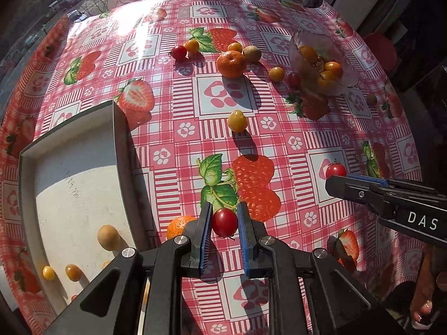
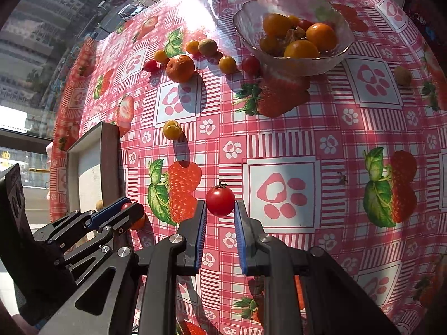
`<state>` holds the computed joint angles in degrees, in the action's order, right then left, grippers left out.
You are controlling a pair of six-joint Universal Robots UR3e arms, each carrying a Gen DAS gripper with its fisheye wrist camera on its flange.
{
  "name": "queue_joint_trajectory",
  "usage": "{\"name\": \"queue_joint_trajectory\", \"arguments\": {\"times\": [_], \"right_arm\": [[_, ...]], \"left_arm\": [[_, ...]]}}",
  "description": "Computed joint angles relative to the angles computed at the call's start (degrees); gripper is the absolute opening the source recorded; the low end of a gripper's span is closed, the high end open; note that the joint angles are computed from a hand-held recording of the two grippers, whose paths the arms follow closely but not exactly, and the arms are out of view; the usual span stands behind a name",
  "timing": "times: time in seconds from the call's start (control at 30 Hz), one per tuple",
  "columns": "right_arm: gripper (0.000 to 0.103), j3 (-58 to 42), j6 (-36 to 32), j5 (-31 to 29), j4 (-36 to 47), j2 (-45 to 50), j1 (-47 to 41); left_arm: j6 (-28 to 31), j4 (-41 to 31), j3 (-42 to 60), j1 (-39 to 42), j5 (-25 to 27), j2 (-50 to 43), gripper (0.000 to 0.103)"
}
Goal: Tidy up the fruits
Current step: 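Carry both held tomatoes over the white tray and lower them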
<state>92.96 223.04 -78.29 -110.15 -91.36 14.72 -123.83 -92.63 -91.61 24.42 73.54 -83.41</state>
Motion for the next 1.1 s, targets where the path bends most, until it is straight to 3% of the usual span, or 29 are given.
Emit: {"name": "queue_joint_trajectory", "arguments": {"times": [0.17,0.53,0.93,1.1], "right_arm": [[0.021,-3.8,1.4,-0.9,2.4,1.3,2.5],[0.021,-19.2,3.5,-3.4,7.8,11.1,9.5],[0.021,-44.3,3.7,-4.6,16.2,27.7,16.0],[0.021,-60.2,2.6,-4.4,22.9,37.5,17.7]], "left_arm": [[2.9,-4.3,2.9,4.5,-1.6,0.6,0.019],[5.6,-6.4,7.3,11.7,-3.9,-2.2,0.019],[8.5,-6.0,11.1,20.3,-3.6,-6.9,0.019],[7.2,-2.9,12.3,21.2,-2.6,-10.3,0.019]]}}
